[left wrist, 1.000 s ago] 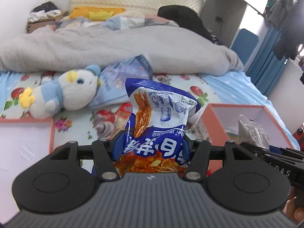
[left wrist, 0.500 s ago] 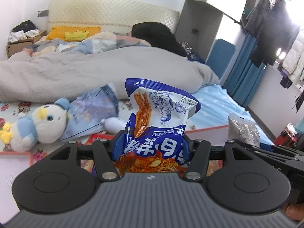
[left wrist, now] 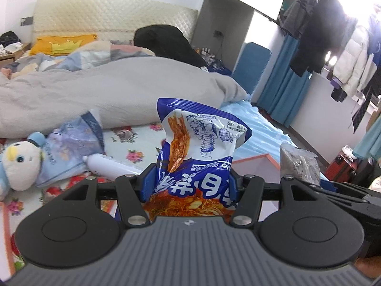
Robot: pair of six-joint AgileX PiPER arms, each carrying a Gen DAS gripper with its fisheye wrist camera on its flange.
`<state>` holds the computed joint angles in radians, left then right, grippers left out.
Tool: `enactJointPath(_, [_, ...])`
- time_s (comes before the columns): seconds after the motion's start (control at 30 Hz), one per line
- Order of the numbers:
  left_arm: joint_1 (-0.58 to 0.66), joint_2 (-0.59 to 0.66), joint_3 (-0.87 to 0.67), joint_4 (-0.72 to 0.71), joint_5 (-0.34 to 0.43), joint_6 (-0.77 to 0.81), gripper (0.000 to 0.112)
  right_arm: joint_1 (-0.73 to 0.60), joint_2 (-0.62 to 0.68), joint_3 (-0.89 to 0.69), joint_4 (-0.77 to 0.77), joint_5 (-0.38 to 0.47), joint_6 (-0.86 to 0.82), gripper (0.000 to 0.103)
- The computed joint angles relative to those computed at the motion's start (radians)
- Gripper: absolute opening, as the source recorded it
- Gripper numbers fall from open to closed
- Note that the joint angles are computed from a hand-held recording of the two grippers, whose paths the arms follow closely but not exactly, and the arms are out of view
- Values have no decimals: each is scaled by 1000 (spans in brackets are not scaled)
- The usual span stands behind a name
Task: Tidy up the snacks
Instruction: 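Lower the blue bag into the deep box with left tool while right tool releases the clear packet inside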
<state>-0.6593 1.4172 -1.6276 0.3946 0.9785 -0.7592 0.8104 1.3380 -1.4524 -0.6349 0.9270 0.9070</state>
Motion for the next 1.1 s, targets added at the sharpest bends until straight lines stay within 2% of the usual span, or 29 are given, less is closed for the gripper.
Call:
enactJointPath(0.4, [-10, 190, -11, -81, -69, 14, 63, -187, -40, 221, 152, -137, -64, 44])
enactJointPath(0.67, [-7, 294, -43, -116, -75, 44, 63, -264, -36, 313, 244, -204, -136, 44])
enactJointPath(1.1, [0, 357, -23, -146, -97, 52, 64, -317, -10, 392, 322, -280, -192, 45])
